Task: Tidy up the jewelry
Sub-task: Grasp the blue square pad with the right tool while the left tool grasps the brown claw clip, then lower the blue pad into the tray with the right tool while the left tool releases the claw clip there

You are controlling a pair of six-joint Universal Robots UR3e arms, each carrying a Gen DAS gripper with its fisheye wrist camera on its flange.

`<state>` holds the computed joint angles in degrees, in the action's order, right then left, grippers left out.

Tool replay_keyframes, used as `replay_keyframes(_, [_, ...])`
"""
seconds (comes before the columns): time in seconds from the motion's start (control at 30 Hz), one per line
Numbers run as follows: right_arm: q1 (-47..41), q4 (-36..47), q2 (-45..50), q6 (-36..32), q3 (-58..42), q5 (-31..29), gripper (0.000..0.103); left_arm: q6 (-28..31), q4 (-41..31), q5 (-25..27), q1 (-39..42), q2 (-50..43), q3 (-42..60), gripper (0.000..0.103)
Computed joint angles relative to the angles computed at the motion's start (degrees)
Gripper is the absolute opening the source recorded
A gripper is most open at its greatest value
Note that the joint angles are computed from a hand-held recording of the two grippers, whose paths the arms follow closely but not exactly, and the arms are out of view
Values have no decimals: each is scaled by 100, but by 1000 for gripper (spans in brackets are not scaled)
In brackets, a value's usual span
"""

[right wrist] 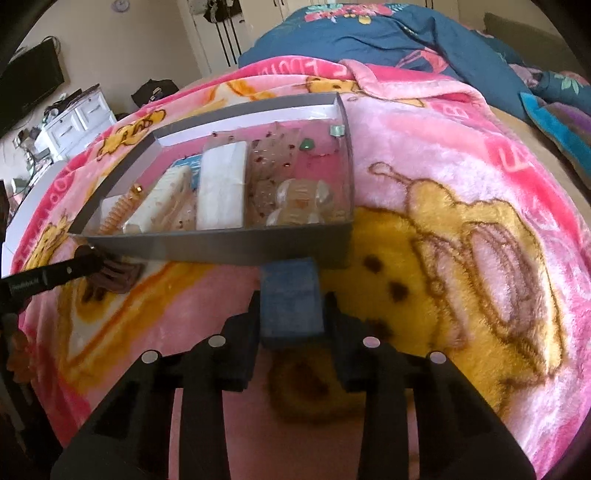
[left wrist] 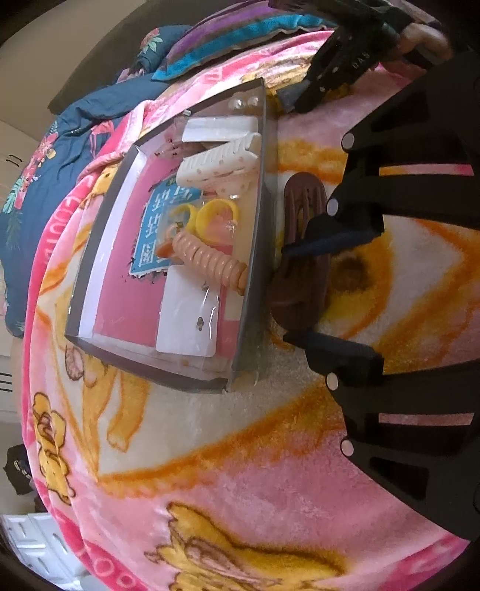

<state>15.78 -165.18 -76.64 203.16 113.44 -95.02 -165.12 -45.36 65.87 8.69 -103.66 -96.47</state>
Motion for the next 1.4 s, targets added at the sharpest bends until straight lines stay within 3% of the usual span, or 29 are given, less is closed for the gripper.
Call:
replay_keyframes(0.37, [529,-123,-394,101,253,20,31,478,-241,-633,242,894,-569,19])
replay_keyframes(0.9, [967,337,-1272,126,108,-502,31,990,-760,-1149,477,2084,-945,18])
replay_keyframes(1.4, [838,638,-1324,-230,-633,-737,31,717,-902,-1372,634,1791,214,18])
